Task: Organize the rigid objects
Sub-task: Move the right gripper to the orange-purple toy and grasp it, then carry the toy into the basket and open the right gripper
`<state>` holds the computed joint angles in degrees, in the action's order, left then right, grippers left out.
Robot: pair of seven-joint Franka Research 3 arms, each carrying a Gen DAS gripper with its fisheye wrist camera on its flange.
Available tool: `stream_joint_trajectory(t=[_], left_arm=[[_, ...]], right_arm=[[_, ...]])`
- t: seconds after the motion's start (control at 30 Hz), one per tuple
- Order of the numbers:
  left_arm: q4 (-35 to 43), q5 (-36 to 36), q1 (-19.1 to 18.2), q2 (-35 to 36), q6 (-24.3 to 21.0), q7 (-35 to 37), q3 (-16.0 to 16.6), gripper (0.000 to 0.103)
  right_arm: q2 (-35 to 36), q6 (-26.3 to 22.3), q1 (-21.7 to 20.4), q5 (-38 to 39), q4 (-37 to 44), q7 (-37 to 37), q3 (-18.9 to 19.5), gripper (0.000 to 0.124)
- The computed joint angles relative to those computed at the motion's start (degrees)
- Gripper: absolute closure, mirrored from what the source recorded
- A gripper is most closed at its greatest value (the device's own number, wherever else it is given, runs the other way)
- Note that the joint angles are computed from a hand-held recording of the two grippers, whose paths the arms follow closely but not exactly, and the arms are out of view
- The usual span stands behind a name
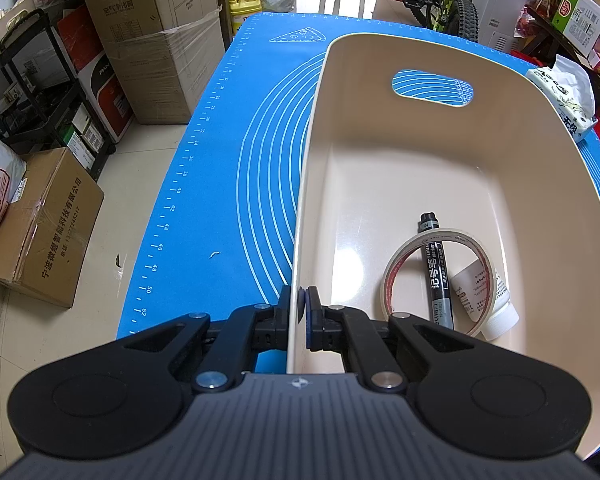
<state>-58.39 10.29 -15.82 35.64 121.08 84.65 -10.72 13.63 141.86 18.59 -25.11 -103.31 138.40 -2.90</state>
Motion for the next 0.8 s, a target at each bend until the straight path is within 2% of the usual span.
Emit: stream_joint_trajectory(t=[0.13, 0.27, 0.6, 0.8], left_arm=[[0.08, 0.01, -0.08, 0.03, -0.09, -0.09, 0.03, 0.096], [0.01, -0.01, -0.02, 0.01, -0.01, 0.01, 0.03, 0.096], [-0.02, -0.08, -0.01, -0.01, 0.02, -0.01, 0.01, 0.096], [-0.01, -0.07, -0.01, 0.0, 0.01, -0.01, 0.02, 0.096]], right_arm=[[-0.52, 2.13, -0.17, -0.3, -1.16, -0.65, 0.08, 0.059], [-0.42, 2.75, -0.14, 0.32, -0.97, -2.49, 0.39, 0.076], [-0.51, 0.42, 0.62, -0.36, -0.05, -1.71, 0.11, 0.076], [-1.96, -1.04, 1.36, -5.2, 0.06, 3.36, -0.27, 0.076]])
